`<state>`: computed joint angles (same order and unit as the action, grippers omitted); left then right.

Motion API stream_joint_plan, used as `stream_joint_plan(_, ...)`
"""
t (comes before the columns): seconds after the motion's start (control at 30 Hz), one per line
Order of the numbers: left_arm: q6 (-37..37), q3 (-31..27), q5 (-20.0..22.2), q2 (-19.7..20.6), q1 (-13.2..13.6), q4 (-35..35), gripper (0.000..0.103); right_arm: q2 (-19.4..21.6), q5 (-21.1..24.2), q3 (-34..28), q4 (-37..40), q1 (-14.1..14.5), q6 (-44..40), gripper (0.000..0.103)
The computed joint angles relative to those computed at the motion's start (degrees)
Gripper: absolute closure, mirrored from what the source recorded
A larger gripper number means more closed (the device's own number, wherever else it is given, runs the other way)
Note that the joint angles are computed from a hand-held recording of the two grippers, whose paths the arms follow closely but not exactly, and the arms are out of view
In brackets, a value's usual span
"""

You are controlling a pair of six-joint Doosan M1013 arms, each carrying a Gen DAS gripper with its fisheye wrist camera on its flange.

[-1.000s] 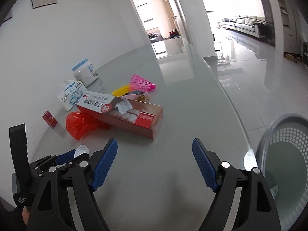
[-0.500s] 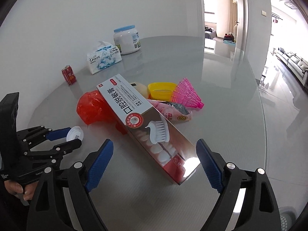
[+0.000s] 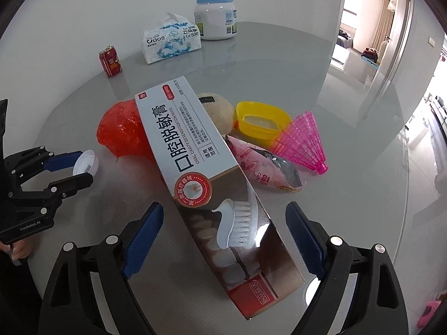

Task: Collect trash
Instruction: 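Grasp the red toothpaste box with the right tool while the left tool holds the cap, then carry cap and toothpaste box over the grey basket and open both tools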

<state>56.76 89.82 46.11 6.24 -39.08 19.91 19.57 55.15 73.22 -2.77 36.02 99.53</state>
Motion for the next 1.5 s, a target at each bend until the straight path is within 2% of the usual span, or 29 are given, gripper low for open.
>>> stream_joint_plan(0.1, 0.18, -0.05, 0.06, 0.06, 0.28, -0.3, 0.064, 1.14, 1.71, -1.26, 1.42, -0.2, -1.37, 0.018)
stream_joint_plan(0.43, 1.01, 0.09, -0.18, -0.1, 0.64, -1.37, 0.064, 3.6, 4.37, -4.17, -0.77, 0.83, -1.81, 0.019)
stream_joint_plan(0.47, 0.98, 0.08, -0.15, -0.1, 0.62, -1.39, 0.064, 3.5, 4.1, -4.01, -0.98, 0.91, -1.37, 0.021)
stream_joint_plan(0.5, 0.9, 0.11, -0.18, -0.12, 0.6, -1.33, 0.064, 3.34, 3.76, -3.8, -1.88, 1.12, -0.58, 0.031)
stream_joint_plan(0.67, 0.46, 0.42, -0.6, -0.48, 0.65, -1.18, 0.064, 2.37, 2.41, -2.58, -3.46, 2.03, 1.91, 0.04)
stream_joint_plan(0.77, 0.4, 0.72, -1.01, -0.79, 0.77, -1.25, 0.064, 1.17, 0.0, -0.94, -6.72, 3.15, 6.8, 0.043)
stream_joint_plan(0.87, 0.52, 0.89, -1.19, -0.98, 0.89, -1.6, 0.064, -0.87, -4.63, 2.04, -8.44, 3.89, 14.32, 0.043)
stream_joint_plan(0.97, 1.51, 1.22, -1.83, -1.37, 0.86, -2.29, 0.064, -2.34, -7.73, 4.44, -13.78, 5.43, 22.6, 0.044)
stream_joint_plan(1.13, 3.07, 1.96, -2.81, -2.3, 0.6, -3.21, 0.064, -4.88, -10.45, 7.85, -19.67, 7.41, 34.68, 0.046)
stream_joint_plan(1.3, 4.69, 2.19, -3.76, -2.88, -0.2, -3.76, 0.064, -7.53, -8.79, 11.13, -29.16, 10.08, 46.54, 0.048)
stream_joint_plan(1.4, 5.65, 2.2, -4.25, -3.01, -0.68, -4.33, 0.064, -9.01, -8.45, 13.05, -31.99, 11.0, 51.97, 0.048)
stream_joint_plan(1.5, 6.62, 2.31, -4.85, -3.18, -1.32, -4.79, 0.064, -9.78, -6.08, 14.19, -35.5, 12.25, 57.41, 0.048)
